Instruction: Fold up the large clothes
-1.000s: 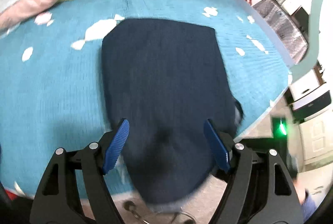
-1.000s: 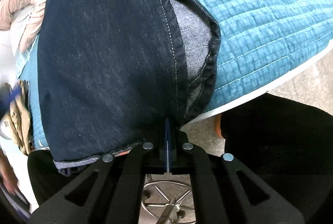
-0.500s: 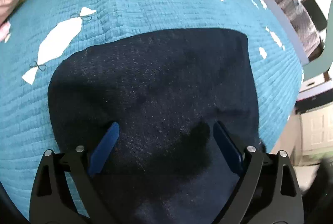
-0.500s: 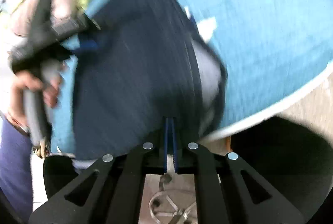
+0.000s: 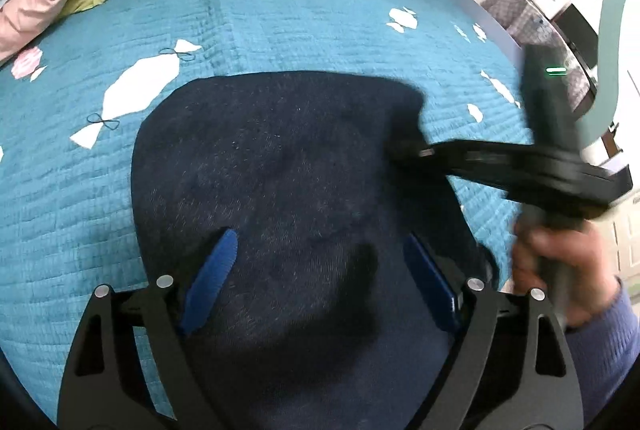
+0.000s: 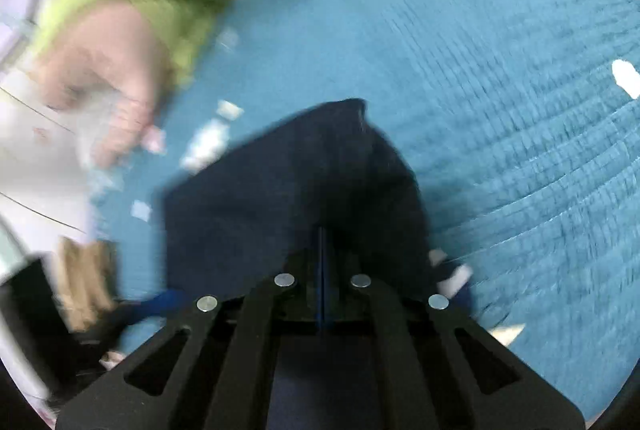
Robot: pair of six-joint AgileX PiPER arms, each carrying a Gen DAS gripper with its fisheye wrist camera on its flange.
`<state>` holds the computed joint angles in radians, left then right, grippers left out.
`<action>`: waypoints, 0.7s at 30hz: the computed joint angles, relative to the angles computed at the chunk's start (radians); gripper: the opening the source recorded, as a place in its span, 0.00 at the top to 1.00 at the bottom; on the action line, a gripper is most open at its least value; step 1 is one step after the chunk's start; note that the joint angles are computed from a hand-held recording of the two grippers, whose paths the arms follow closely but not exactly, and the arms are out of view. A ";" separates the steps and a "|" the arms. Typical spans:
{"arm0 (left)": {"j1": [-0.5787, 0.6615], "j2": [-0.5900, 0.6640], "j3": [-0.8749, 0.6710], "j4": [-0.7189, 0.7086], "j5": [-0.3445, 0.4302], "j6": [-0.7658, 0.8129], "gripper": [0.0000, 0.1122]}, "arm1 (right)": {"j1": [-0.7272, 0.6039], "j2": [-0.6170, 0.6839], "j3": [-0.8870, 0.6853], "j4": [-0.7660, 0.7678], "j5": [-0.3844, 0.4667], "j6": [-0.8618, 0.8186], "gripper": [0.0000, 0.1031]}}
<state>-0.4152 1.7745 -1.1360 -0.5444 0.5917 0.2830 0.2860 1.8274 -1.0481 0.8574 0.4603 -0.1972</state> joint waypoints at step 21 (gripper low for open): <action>0.047 -0.179 0.292 -0.026 -0.005 -0.165 0.23 | -0.248 -0.428 0.503 0.112 0.234 -0.144 0.41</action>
<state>-0.3677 1.5951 -0.8445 -0.5707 0.5863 0.1178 0.0384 1.3991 -0.5447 0.9696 0.6946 -0.3415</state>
